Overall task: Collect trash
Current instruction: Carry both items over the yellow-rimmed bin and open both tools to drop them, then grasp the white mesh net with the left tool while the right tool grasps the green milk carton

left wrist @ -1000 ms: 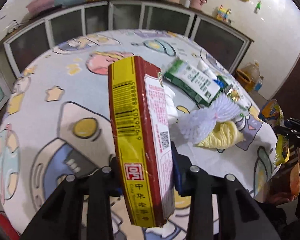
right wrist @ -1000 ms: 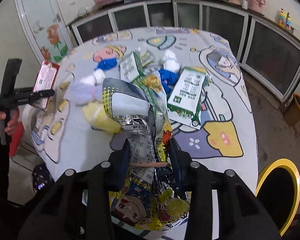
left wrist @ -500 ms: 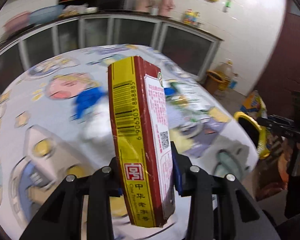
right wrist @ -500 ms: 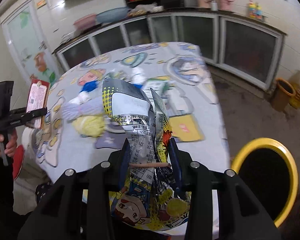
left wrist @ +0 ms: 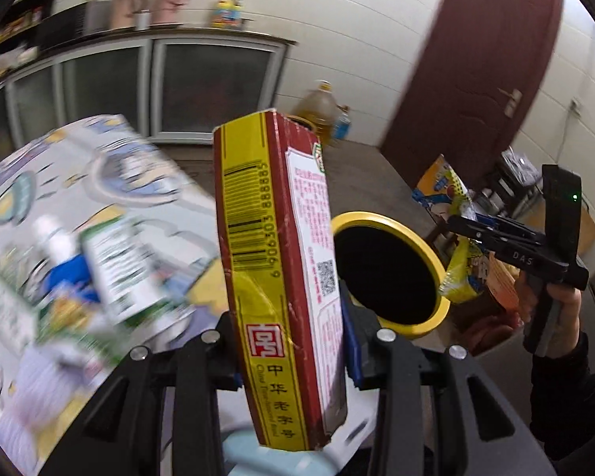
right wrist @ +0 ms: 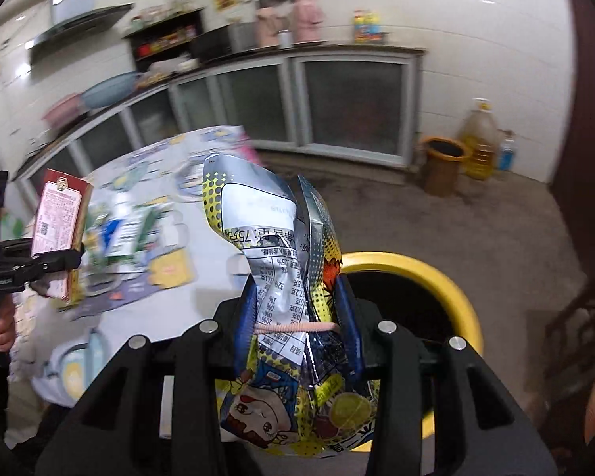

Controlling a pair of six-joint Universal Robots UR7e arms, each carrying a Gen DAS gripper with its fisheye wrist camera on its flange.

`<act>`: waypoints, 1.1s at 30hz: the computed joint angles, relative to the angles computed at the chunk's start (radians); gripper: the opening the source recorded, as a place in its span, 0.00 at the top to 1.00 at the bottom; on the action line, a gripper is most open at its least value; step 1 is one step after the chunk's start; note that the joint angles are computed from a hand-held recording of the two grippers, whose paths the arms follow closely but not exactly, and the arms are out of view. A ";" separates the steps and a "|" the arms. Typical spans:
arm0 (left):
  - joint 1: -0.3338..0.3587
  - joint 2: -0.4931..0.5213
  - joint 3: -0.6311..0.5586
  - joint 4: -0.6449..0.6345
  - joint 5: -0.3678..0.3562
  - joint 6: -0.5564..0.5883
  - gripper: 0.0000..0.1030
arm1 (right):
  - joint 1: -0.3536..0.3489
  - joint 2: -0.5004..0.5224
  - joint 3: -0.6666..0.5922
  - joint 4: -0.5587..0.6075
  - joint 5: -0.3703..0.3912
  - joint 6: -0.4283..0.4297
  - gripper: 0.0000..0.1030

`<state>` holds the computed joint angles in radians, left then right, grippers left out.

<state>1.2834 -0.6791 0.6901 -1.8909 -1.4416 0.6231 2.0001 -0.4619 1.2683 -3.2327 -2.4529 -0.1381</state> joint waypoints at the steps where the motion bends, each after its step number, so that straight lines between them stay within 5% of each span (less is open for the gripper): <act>1: -0.010 0.017 -0.004 0.002 -0.002 0.004 0.67 | -0.007 -0.009 0.019 -0.023 -0.021 0.003 0.64; 8: -0.071 0.156 -0.079 0.066 -0.014 -0.007 0.67 | -0.057 -0.036 0.089 -0.083 -0.119 0.045 0.64; 18: -0.103 0.261 -0.118 0.083 -0.020 -0.060 0.67 | -0.099 -0.036 0.083 -0.056 -0.099 0.080 0.62; 19: -0.103 0.261 -0.117 0.081 -0.026 -0.066 0.60 | -0.100 -0.031 0.075 -0.062 -0.111 0.072 0.58; 21: -0.102 0.248 -0.086 0.039 -0.026 -0.080 0.13 | -0.092 -0.030 0.090 -0.096 -0.149 0.058 0.36; 22: -0.102 0.229 -0.045 -0.016 -0.022 -0.089 0.07 | -0.090 -0.026 0.091 -0.121 -0.171 0.044 0.32; 27: -0.090 0.162 0.052 -0.145 0.008 -0.067 0.08 | -0.087 -0.051 0.154 -0.202 -0.259 0.046 0.32; 33: -0.058 0.065 0.123 -0.211 0.001 -0.040 0.08 | -0.062 -0.068 0.224 -0.291 -0.197 0.039 0.32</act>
<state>1.2255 -0.6144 0.8131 -2.1020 -1.4407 0.5826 1.9386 -0.5303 1.4922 -3.5238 -2.6497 -0.0991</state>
